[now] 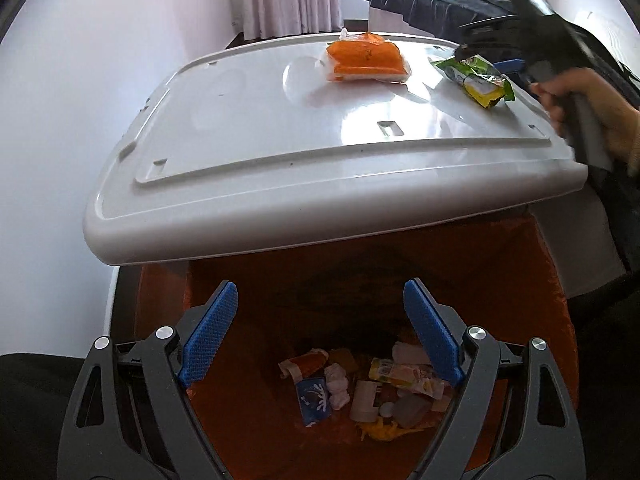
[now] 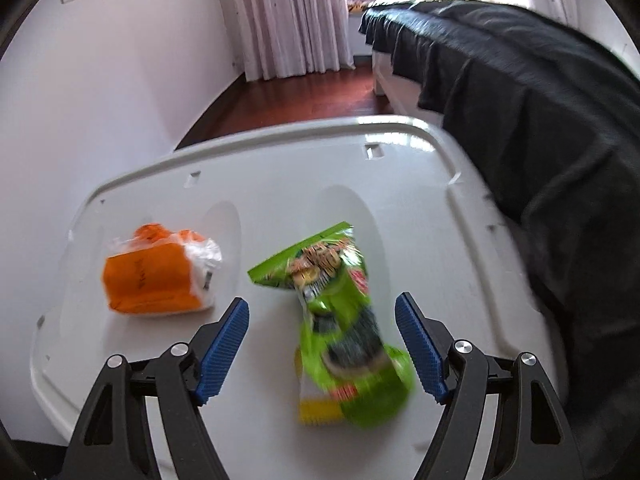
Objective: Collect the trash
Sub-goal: 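Grasp the green snack bag on the lid with the right gripper, then grasp the orange plastic bag with the left gripper while the right gripper holds the green bag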
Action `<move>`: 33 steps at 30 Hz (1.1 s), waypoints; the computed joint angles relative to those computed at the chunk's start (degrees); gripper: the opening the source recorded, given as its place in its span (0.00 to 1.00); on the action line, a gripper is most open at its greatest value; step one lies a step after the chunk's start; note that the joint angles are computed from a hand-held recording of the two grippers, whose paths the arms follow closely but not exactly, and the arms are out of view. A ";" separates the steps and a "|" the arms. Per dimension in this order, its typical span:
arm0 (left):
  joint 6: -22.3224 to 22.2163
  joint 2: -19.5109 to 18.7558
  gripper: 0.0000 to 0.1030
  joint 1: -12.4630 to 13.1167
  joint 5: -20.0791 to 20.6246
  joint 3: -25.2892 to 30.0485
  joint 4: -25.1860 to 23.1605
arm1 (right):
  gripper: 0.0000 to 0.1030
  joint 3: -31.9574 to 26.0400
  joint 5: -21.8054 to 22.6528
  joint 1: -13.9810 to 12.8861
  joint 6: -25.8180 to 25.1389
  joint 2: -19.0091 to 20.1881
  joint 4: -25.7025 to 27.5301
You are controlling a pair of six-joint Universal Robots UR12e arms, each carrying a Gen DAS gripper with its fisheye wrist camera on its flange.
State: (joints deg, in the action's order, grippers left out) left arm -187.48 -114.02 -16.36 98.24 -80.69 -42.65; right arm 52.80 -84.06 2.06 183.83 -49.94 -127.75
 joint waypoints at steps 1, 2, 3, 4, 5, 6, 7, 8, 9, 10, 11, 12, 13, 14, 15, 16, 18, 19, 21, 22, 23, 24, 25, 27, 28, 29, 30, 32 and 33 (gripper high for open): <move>0.08 -0.02 0.81 0.02 -0.18 0.03 -0.05 | 0.72 -1.52 -0.01 0.10 -0.12 1.16 1.53; 0.10 -0.01 0.81 0.08 -0.52 0.07 -0.17 | 0.72 -2.41 -0.31 0.21 -0.13 1.82 2.78; 0.14 0.00 0.81 0.14 -0.81 0.08 -0.18 | 0.69 -3.21 -0.24 0.23 -0.07 2.39 4.33; 0.17 -0.01 0.81 0.16 -0.99 0.08 -0.03 | 0.69 -3.48 -0.07 0.21 -0.28 2.82 5.51; 0.16 -0.05 0.81 0.14 -0.97 0.12 0.07 | 0.60 -2.96 -1.57 0.54 -1.98 2.60 4.30; 0.22 -0.11 0.81 0.12 -0.95 0.16 0.20 | 0.52 -3.47 -2.09 0.70 -3.15 2.80 5.43; 0.27 -0.22 0.81 0.09 -1.04 0.26 0.29 | 0.45 -3.68 -3.67 1.00 -4.22 2.88 5.79; 0.25 -0.27 0.81 0.05 -0.92 0.31 0.29 | 0.36 -3.40 -4.22 1.05 -4.02 2.73 5.62; 0.26 -0.34 0.81 -0.01 -0.72 0.37 0.29 | 0.30 -2.64 -3.85 0.88 -2.95 2.38 4.75; 0.43 -0.40 0.81 -0.11 -0.48 0.44 0.23 | 0.27 -2.20 -2.58 0.50 -1.22 2.11 4.68; 0.51 -0.45 0.81 -0.15 -0.35 0.56 0.05 | 0.24 -1.92 -1.89 0.21 0.14 1.88 4.75; 0.54 -0.47 0.81 -0.15 -0.38 0.71 -0.20 | 0.20 -1.52 -1.20 0.01 0.96 1.63 4.63; 0.61 -0.48 0.81 -0.09 -0.68 0.89 -0.51 | 0.19 -1.00 -0.18 -0.27 1.93 1.25 4.61; 0.71 -0.48 0.81 0.01 -1.15 1.27 -1.03 | 0.19 -0.32 0.72 -0.39 2.83 0.77 4.43; 0.68 -0.52 0.81 0.16 -1.61 1.76 -1.46 | 0.19 0.51 2.79 -0.81 4.36 -0.05 4.54; 0.82 -0.58 0.81 0.33 -2.17 2.19 -1.65 | 0.19 0.50 4.48 -1.01 5.51 -0.39 4.70; 1.89 -1.21 0.81 0.82 -3.89 4.09 -1.66 | 0.19 3.50 10.82 -1.86 9.00 -3.23 2.02; 2.86 -1.69 0.81 1.00 -4.43 5.18 -1.40 | 0.19 5.36 13.74 -2.27 10.44 -4.79 -0.17; 7.47 -3.47 0.81 1.61 -7.39 8.76 -0.99 | 0.19 9.25 16.74 -2.54 12.24 -7.85 -5.37; 9.24 -4.30 0.81 1.83 -8.61 10.29 -1.33 | 0.19 11.77 16.68 -2.45 12.50 -9.79 -8.75; 12.04 -5.87 0.81 2.28 -10.94 13.04 -2.00 | 0.19 13.87 15.97 -2.26 12.43 -11.31 -11.57; 13.93 -7.10 0.81 2.61 -12.46 15.01 -2.12 | 0.19 15.52 15.23 -2.06 12.23 -12.44 -13.68; 16.15 -8.81 0.81 3.03 -13.99 17.31 -0.72 | 0.19 17.30 14.70 -1.90 12.33 -13.55 -15.56; 19.60 -11.50 0.81 3.68 -16.50 21.11 -0.39 | 0.19 18.81 14.77 -1.79 12.45 -14.25 -16.62; 20.60 -13.05 0.81 3.76 -16.18 23.57 -1.19 | 0.19 18.75 14.69 -1.73 12.14 -14.14 -16.23; 21.66 -15.22 0.81 4.02 -16.37 26.91 -2.29 | 0.19 18.62 14.57 -1.69 11.92 -14.01 -15.68; 22.52 -16.88 0.81 4.24 -16.75 29.69 -4.05 | 0.19 18.52 14.61 -1.73 11.95 -13.88 -15.28; 25.17 -20.60 0.81 4.43 -17.15 36.02 -7.93 | 0.19 18.31 14.85 -1.98 12.05 -13.71 -14.66; 27.30 -22.08 0.81 4.47 -17.60 38.69 -9.78 | 0.19 17.85 15.38 -2.21 12.50 -13.27 -14.49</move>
State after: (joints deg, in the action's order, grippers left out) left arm -160.17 -136.10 -11.90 80.64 -42.00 -52.42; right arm 70.65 -68.68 -0.15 196.33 -63.21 -142.24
